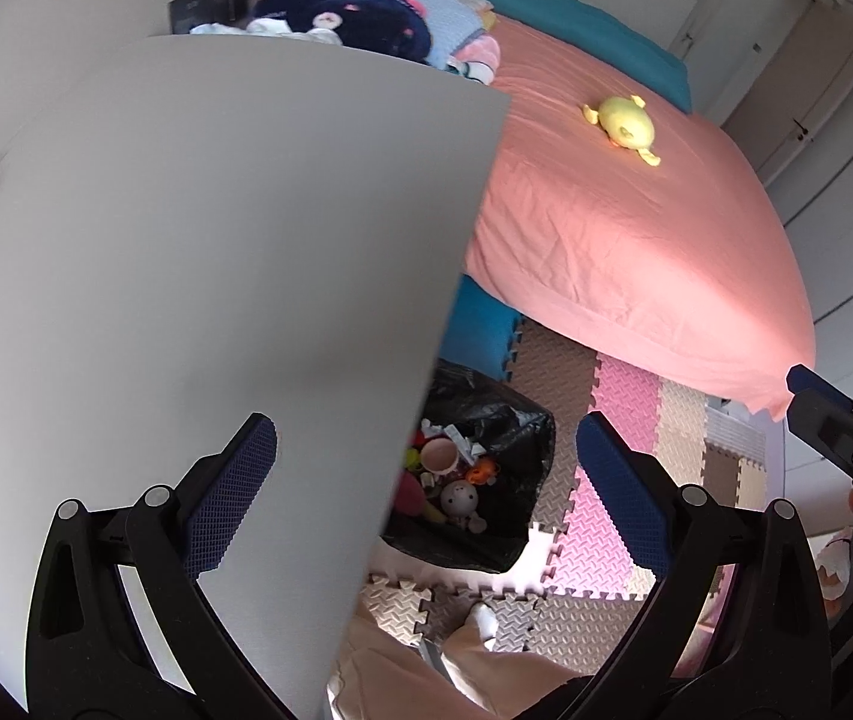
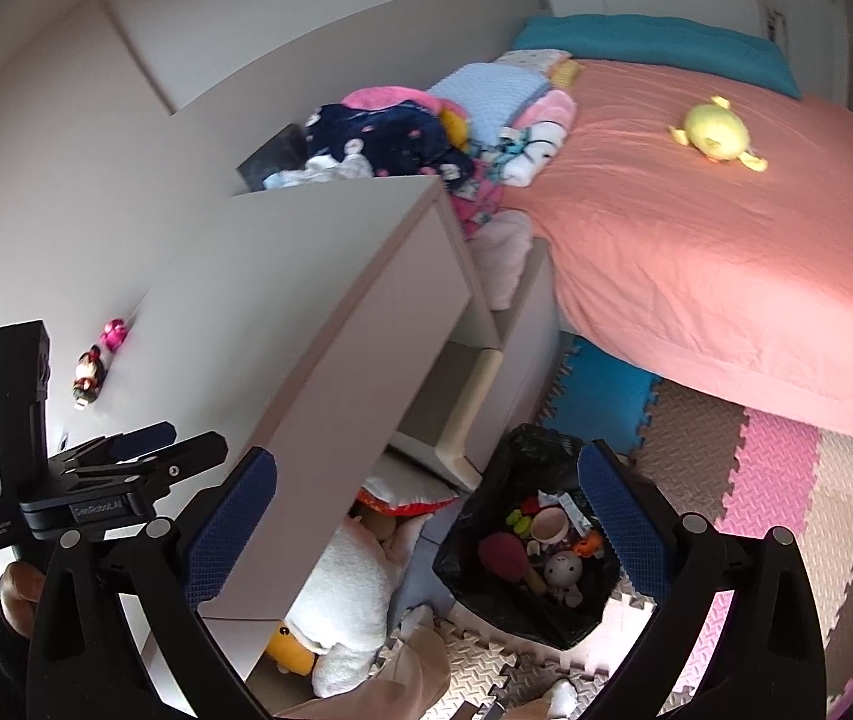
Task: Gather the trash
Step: 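Carry the bowl and wrapper over the trash bag and open both grippers, then move both open tools back over the desk toward the figurine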
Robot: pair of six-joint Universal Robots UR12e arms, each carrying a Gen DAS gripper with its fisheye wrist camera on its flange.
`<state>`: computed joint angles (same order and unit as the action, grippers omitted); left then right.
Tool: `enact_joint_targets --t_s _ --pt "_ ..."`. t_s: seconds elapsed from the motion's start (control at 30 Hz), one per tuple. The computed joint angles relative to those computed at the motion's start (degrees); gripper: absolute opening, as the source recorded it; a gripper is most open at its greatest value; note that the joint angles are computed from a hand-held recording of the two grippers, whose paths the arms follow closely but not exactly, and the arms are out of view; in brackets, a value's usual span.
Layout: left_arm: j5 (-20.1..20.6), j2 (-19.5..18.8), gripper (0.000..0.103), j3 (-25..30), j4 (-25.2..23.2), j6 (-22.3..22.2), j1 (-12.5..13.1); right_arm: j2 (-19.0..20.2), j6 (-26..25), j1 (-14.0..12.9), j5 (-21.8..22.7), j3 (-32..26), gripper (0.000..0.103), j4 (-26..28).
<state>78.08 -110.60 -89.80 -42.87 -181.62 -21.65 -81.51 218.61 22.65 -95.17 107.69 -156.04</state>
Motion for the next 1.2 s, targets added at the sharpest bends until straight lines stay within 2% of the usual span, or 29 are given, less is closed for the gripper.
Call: enact_joint_targets --t_s 0.27,0.63,0.93,1.2 --pt "1.3 2.1 0.097 -2.8 1.5 -3.5 3.4 5.2 -6.8 1.4 4.9 -6.6 0.100 -0.5" --pt "4.7 4.8 0.097 -6.0 4.0 -8.3 7.8 12.4 -13.5 3.3 9.9 -17.1 0.100 2.4" --pt "8.0 6.3 0.097 -7.6 5.2 -10.5 11.2 17.8 -16.6 4.7 12.9 -24.9 0.100 6.3" --pt "11.0 6.8 0.097 -8.5 6.9 -12.9 14.8 22.7 -16.8 5.6 14.3 -32.0 0.100 9.8"
